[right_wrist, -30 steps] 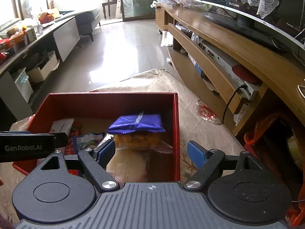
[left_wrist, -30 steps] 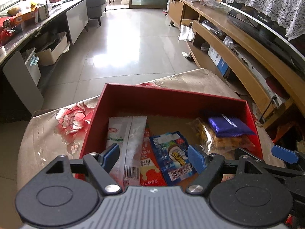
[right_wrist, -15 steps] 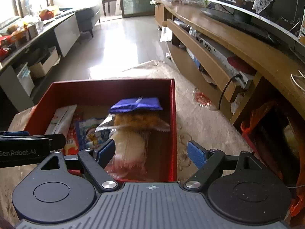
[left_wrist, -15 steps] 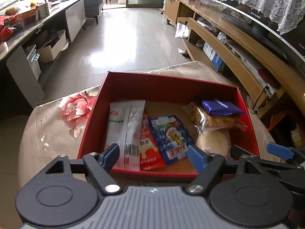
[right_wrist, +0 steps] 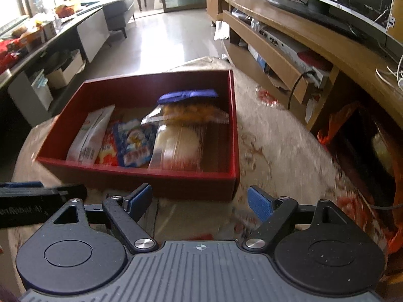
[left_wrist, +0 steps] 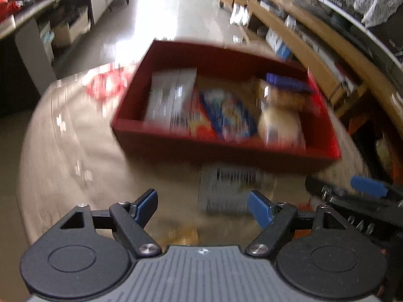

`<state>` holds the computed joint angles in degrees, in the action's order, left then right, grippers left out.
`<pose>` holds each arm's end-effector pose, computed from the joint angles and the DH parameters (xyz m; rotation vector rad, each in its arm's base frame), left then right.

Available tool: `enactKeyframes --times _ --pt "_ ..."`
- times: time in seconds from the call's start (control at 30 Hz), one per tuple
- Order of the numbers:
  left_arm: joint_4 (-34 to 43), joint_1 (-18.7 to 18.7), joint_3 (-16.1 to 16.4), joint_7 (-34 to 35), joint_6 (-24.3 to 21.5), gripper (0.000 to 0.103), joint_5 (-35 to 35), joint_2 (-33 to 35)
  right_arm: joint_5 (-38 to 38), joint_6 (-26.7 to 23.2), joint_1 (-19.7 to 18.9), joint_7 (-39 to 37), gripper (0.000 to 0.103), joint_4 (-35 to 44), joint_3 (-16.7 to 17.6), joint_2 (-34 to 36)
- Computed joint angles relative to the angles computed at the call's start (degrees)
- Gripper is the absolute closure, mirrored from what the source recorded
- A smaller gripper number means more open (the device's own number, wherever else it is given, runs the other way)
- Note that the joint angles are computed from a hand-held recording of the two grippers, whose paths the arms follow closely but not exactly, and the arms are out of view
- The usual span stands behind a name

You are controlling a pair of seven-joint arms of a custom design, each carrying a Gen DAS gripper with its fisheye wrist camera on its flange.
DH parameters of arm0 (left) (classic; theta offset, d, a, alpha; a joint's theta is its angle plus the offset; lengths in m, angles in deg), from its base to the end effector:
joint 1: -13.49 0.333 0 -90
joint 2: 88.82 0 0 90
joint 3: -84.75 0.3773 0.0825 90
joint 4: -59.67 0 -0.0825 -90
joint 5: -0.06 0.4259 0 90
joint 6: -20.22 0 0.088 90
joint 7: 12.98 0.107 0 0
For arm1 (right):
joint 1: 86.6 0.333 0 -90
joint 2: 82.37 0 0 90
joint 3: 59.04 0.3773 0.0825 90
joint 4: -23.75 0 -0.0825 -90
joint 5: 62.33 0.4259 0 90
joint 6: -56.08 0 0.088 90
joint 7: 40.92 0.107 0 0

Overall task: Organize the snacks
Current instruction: 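Grasp the gold packet with the left tool while the right tool nears the Trolli bag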

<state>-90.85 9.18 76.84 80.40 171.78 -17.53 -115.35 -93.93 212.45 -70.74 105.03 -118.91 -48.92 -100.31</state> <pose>0.4232 -0.0864 0.4811 -1.9854 2.0628 -0.6702 0.4282 0.2356 0.4896 -1.7699 1.8939 -0.5914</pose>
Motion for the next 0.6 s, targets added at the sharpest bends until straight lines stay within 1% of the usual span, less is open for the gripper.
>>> enactKeyframes --times 0.1,0.23,0.33,0.47,0.6 --pt "-1.64 0.05 0.19 -0.99 -2.42 0.023 -0.46 -1.20 0.94 -0.99 1.11 -1.02 0.015 -1.27 0.20 -1.34" --pt "-3.53 -0.37 0.91 -1.66 -4.86 0.023 -2.21 -2.58 2.14 -0.34 1.84 -1.26 0.015 -3.14 0.29 -3.35" --pt "-4.20 0.24 0.04 -3.60 -5.85 0.023 -1.98 -2.69 3.43 0.05 2.43 -2.64 0.014 -3.86 -0.08 -3.95" --pt "-4.28 0.29 -1.54 -7.04 -4.73 0.023 -1.34 -1.76 4.74 0.80 2.70 -4.60 0.014 -4.67 -0.50 -4.78" --pt "-4.33 1.59 -4.82 -12.62 -1.96 0.023 2.95 -0.19 6.05 2.35 2.46 -5.65 0.014 -5.57 -0.88 -5.78"
